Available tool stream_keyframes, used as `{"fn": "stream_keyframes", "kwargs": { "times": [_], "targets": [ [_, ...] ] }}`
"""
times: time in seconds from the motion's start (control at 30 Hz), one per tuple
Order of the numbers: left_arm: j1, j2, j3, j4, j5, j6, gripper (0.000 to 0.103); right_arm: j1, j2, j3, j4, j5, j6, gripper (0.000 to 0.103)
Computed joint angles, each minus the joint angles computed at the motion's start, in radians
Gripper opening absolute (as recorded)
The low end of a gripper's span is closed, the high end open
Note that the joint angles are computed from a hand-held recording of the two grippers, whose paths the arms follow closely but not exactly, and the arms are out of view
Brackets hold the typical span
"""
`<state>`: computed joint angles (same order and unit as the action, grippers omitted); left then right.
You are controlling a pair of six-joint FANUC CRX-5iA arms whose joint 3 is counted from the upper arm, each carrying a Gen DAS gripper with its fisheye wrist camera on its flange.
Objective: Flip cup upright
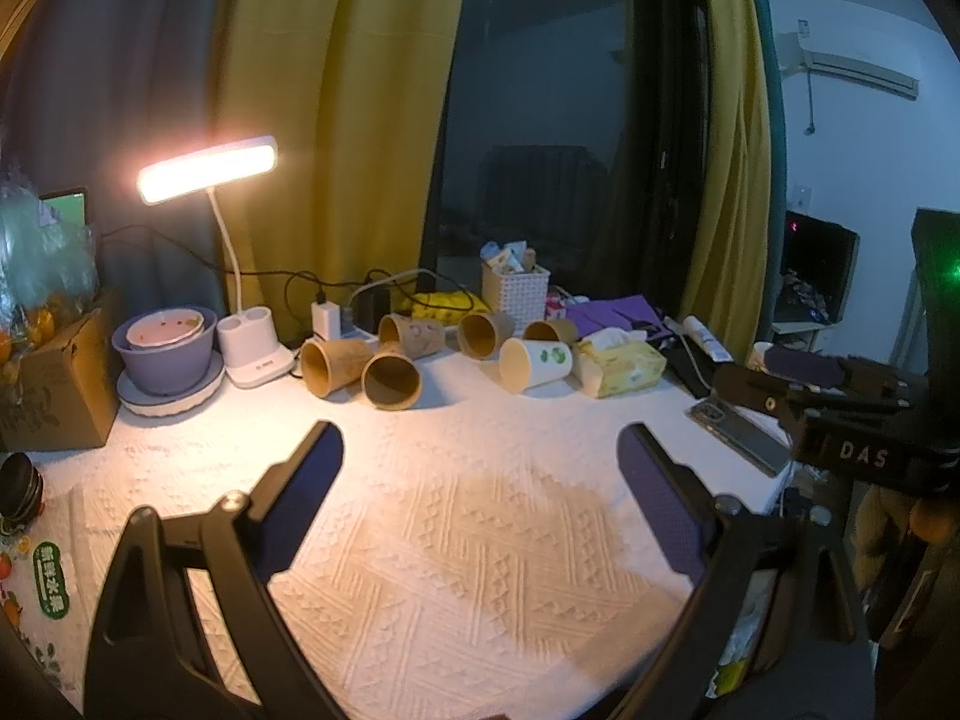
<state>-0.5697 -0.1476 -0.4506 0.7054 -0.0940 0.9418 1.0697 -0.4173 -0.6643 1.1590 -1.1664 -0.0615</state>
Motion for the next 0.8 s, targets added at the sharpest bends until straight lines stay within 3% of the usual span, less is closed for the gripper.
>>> {"fn": "stream_keyframes", "kwargs": {
  "times": [0.17, 0.43, 0.8],
  "targets": [
    [-0.004, 0.001, -0.001, 0.02, 0.002, -0.019, 0.094, 0.002, 0.0, 0.0, 0.001, -0.001, -0.001, 0.071],
    [0.006, 0.003, 0.019, -0.035, -0.001, 0.045, 0.094, 0.003, 0.002, 0.001, 0.002, -0.001, -0.001, 0.071],
    [-0.001, 0.015, 0.016, 0.038, 0.011, -0.025, 0.094, -0.008, 0.003, -0.007, 0.005, 0.012, -0.005, 0.071]
  ]
}}
